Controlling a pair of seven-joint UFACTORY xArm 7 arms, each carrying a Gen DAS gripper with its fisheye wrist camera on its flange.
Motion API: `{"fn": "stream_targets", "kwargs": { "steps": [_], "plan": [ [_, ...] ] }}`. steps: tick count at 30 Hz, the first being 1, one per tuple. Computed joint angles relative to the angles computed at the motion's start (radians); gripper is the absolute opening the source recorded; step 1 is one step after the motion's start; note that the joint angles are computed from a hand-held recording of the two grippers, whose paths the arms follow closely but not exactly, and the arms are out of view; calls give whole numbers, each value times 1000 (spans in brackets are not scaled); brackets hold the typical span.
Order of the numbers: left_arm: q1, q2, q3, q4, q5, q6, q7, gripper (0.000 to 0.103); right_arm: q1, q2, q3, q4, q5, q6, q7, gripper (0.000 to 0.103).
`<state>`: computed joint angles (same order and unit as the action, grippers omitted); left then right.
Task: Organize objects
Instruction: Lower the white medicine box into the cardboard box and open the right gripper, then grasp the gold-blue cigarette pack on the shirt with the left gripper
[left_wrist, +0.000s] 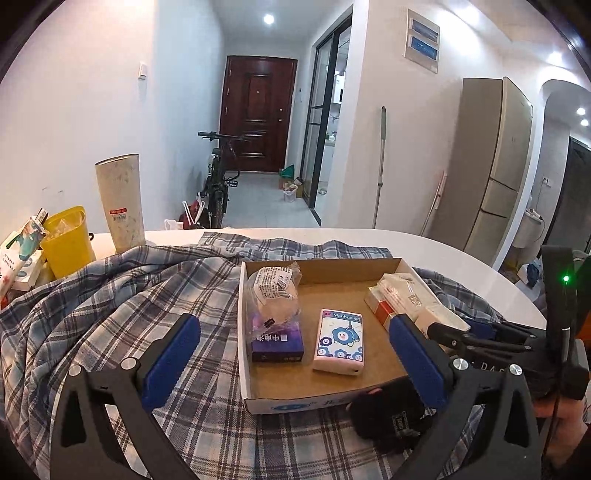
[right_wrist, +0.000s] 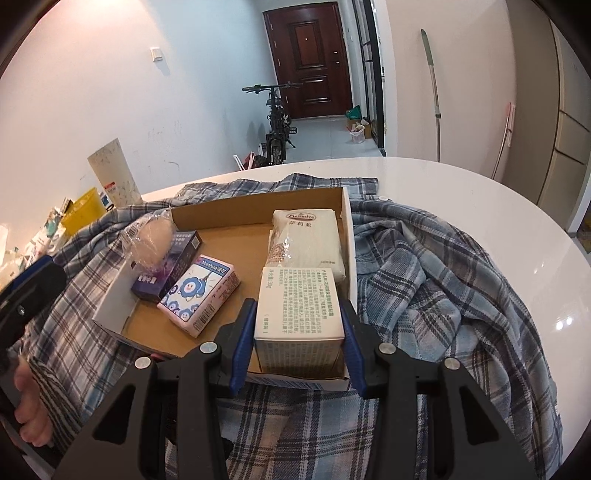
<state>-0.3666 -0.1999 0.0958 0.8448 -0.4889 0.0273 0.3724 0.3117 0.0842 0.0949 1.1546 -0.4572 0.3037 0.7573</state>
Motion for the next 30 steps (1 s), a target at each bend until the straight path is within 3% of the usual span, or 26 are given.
{"fn": "stream_targets", "kwargs": {
  "steps": [2, 4, 6, 9, 14, 16, 18, 23, 27, 30],
  "plan": [
    [6, -1, -5, -1, 4, -2, -6, 103, -3, -2, 2, -5, 12, -11, -14, 48],
    [19, -2, -14, 0, 19, 1, -20, 103, -7, -12, 5, -19, 36, -40, -32, 60],
    [46, -6, -36, -1, 51, 3, -52, 103, 2, -29, -12, -28, -68, -52, 66, 69],
    [63, -24, -43, -9, 77, -1, -86, 103, -2, -64, -10, -30, -221, -27, 186, 70],
    [21, -83, 0, -23, 64, 13, -81, 103, -40, -135, 33, -50, -321, -22, 273, 71],
    [63, -121, -35, -45, 107, 11, -123, 103, -57, -165, 68, -49, -400, 20, 336, 81],
    [176, -159, -127, -71, 199, 4, -216, 103, -64, -189, 105, -47, -478, 74, 383, 87],
    [272, -273, -212, -168, 314, -111, -294, 103, -78, -261, 161, -82, -591, 96, 466, 91],
    [208, -352, -159, -219, 362, -104, -310, 103, -100, -321, 186, -123, -595, 67, 512, 102],
    [165, -394, -124, -246, 391, -74, -325, 103, -123, -353, 208, -147, -576, 51, 516, 103]
  ]
}}
